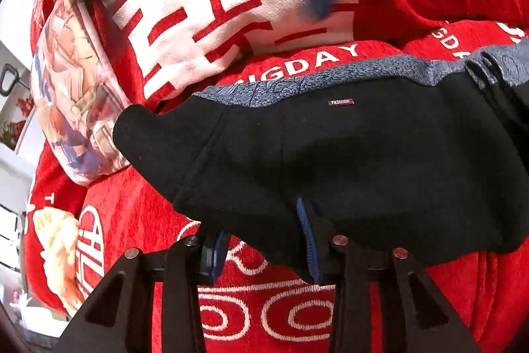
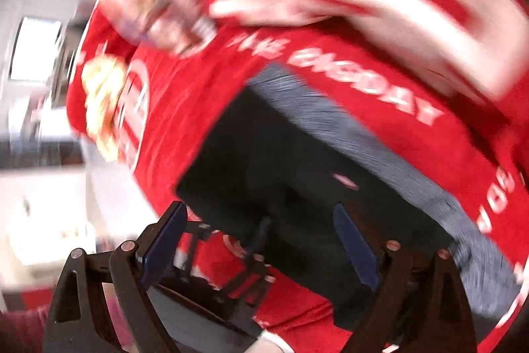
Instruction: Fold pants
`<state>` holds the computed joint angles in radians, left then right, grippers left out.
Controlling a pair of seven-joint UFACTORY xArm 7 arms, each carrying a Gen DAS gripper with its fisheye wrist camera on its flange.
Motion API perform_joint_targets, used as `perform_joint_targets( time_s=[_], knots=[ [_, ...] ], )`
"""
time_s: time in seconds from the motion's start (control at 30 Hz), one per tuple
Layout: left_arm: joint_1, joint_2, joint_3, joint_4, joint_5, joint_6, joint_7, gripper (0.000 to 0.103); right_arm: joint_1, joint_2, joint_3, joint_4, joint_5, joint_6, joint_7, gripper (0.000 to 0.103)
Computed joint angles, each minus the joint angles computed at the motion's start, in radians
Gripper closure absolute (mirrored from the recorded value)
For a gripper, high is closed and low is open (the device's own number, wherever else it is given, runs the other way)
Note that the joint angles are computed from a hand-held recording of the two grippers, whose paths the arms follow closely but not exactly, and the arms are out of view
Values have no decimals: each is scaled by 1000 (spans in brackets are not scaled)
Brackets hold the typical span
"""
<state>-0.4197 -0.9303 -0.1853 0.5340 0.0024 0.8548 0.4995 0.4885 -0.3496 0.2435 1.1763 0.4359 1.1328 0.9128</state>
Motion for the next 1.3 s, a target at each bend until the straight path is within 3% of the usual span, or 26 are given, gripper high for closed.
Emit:
perform_joint_targets(
  time_s=[0.1, 0.27, 0.3, 0.33, 0.37, 0.4, 0.53, 0.77, 0.87, 1.03, 1.3],
  knots=[
    [1, 10, -1, 5, 2, -5, 0, 63, 11, 166, 0, 150, -17, 59, -81, 11],
    [-5, -13, -7, -7, 8, -11, 1, 63, 20, 314, 11, 258, -6, 89, -114, 12],
    [-6, -15, -5, -8, 8, -13, 4, 63, 21, 329, 11, 267, -5, 105, -112, 19],
    [-7, -16, -6, -9, 8, -15, 4, 63, 21, 342, 11, 271, 1, 121, -110, 52],
    [-13, -12, -2, -4, 4, -4, 9, 63, 18, 345, 8, 254, 25, 127, -112, 74],
    [-16, -11, -4, 2, 2, 7, 11, 63, 16, 334, 7, 232, 36, 116, -106, 85],
    [-32, -24, -10, 29, -19, 25, 3, 63, 17, 194, 9, 93, 47, 5, -77, 86],
    [-90, -42, -51, 157, -96, 94, -52, 63, 24, -231, 10, -228, 114, -215, 53, 85],
    [-120, -37, -82, 217, -131, 109, -80, 63, 15, -430, 13, -319, 88, -228, 147, 85],
    [-185, 6, -161, 328, -192, 126, -146, 63, -28, -716, 39, -369, 3, -111, 310, 85],
    [-304, 104, -338, 435, -230, 103, -254, 63, -142, -1250, 45, -390, -60, 272, 559, 85]
  ],
)
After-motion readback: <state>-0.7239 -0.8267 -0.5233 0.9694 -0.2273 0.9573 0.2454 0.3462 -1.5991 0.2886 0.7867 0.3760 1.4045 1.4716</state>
